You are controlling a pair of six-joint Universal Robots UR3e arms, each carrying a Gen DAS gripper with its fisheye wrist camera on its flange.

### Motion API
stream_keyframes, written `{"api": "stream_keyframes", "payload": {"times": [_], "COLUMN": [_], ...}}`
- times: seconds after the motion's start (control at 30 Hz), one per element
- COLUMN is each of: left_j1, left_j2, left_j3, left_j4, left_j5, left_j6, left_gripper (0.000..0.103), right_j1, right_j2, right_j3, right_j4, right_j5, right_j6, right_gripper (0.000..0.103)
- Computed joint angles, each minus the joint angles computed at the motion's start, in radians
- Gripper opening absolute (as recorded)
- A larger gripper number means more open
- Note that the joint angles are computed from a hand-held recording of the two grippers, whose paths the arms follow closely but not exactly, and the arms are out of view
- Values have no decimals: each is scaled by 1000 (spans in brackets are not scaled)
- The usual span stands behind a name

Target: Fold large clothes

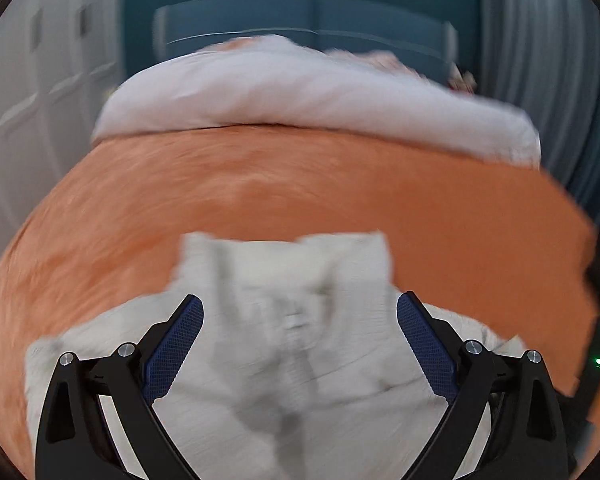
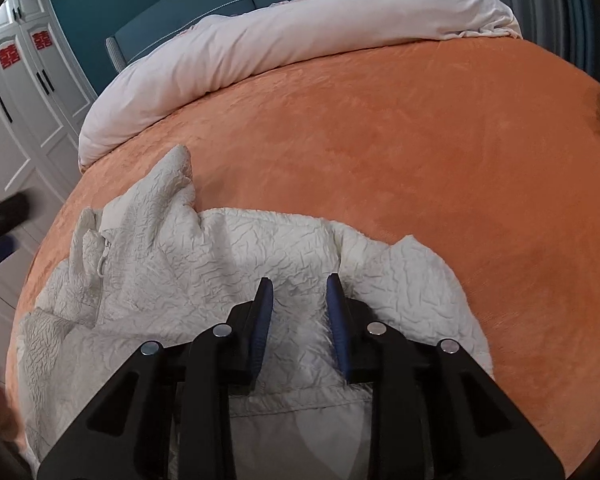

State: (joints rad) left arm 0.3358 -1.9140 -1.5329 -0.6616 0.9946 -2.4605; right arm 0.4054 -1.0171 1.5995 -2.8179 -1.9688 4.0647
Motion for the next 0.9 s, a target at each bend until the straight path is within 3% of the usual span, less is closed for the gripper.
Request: {"api": "stream_keyframes", "payload": {"times": [0.07,0.1,0.17,0.2,0.27,0.33,0.47,0.53,0.6,0.7,0.73,0.8,0.9], "left_j1": [-102,-154,-194,-170,-126,-125,-142,-97,-18,218,302,397,493], "left_j2": [-77,-142,-252,-287,-291,-289,-284,-210,-107,106,167,209,197], "left_j3": [-2,12,58,100,82,41,31,3,-35,-120,-140,-160,-192], "left_j4": [115,187,255,206,224,283,286,210,122,-135,-212,-276,-246], "left_j5": [138,248,395,365,294,294,325,273,179,-84,-108,-100,-10], "left_j6": [-44,-83,-158,-209,-258,-249,-244,-223,-210,-44,37,139,221], "left_gripper": [92,90,94,94,96,97,98,96,94,98,98,98,98], "right_j1": [-5,-8,-1,10,23,34,29,4,-18,119,162,236,260], "right_j2": [31,63,84,99,110,114,115,89,17,-86,-86,-37,57], "right_j3": [-25,-66,-69,-80,-65,-50,-54,-61,-117,-129,-170,-316,-443], "right_j4": [-6,-11,-42,-50,-92,-119,-110,-60,138,127,147,280,502], "right_j5": [3,9,-7,-32,-66,-92,-84,-26,37,-103,-130,-145,-46], "right_j6": [9,0,-1,0,8,19,30,24,16,-20,-45,-82,-39], "right_gripper": [26,26,26,26,25,23,23,25,26,30,32,41,41]}}
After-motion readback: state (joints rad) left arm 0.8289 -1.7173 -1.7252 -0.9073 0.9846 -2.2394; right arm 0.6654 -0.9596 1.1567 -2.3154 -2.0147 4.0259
